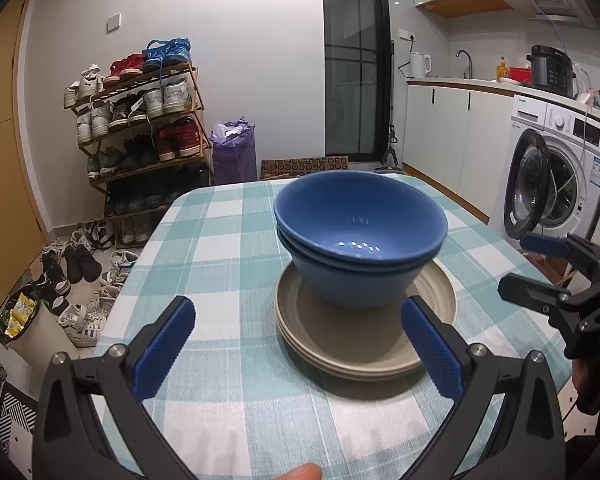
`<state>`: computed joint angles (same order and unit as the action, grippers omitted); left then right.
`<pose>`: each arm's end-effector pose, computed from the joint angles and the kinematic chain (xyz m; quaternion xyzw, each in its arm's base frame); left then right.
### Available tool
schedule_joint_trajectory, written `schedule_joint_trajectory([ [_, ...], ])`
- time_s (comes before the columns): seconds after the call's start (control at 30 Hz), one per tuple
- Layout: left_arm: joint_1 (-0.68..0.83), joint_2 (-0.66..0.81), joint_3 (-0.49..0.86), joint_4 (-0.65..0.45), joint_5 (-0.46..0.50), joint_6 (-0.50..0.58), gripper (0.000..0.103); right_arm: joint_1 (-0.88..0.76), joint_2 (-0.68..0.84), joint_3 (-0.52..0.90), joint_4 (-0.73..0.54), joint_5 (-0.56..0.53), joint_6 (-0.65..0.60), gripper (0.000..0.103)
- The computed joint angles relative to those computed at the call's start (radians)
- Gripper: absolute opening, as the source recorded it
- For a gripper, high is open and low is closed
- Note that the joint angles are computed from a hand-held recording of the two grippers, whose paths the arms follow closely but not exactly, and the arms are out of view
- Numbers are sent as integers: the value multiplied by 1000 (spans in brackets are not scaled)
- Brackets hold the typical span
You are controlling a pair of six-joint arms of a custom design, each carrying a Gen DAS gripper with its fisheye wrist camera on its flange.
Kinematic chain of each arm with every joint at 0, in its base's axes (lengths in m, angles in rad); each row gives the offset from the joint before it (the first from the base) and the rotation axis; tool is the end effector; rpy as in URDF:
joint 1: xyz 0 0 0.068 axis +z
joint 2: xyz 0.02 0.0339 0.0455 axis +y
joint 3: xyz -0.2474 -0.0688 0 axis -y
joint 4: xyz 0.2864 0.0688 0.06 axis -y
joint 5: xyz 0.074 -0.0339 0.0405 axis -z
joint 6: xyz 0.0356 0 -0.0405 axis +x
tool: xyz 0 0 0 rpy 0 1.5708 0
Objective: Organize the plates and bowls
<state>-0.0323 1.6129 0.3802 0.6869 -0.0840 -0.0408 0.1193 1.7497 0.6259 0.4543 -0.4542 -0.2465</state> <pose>0.2755 -0.0059 0.0536 -0.0243 0.8707 0.0187 0.4909 0.3209 0.0542 0.0588 -0.2559 0.8446 0.1753 0.4364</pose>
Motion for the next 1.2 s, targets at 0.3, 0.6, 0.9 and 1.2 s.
schedule_joint_trajectory([
  [0.3,-24,46,-47,124,-34,6,103,-28,-2,-97,139,-43,7,102],
  [0.6,-25,88,-101,264,-57,6,103,-54,10,-180,295,-74,22,102],
  [0.9,-54,185,-124,418,-76,21,103,-76,75,-229,468,-126,38,102],
  [1.2,-59,256,-129,528,-70,19,103,-88,141,-252,620,-149,77,102],
])
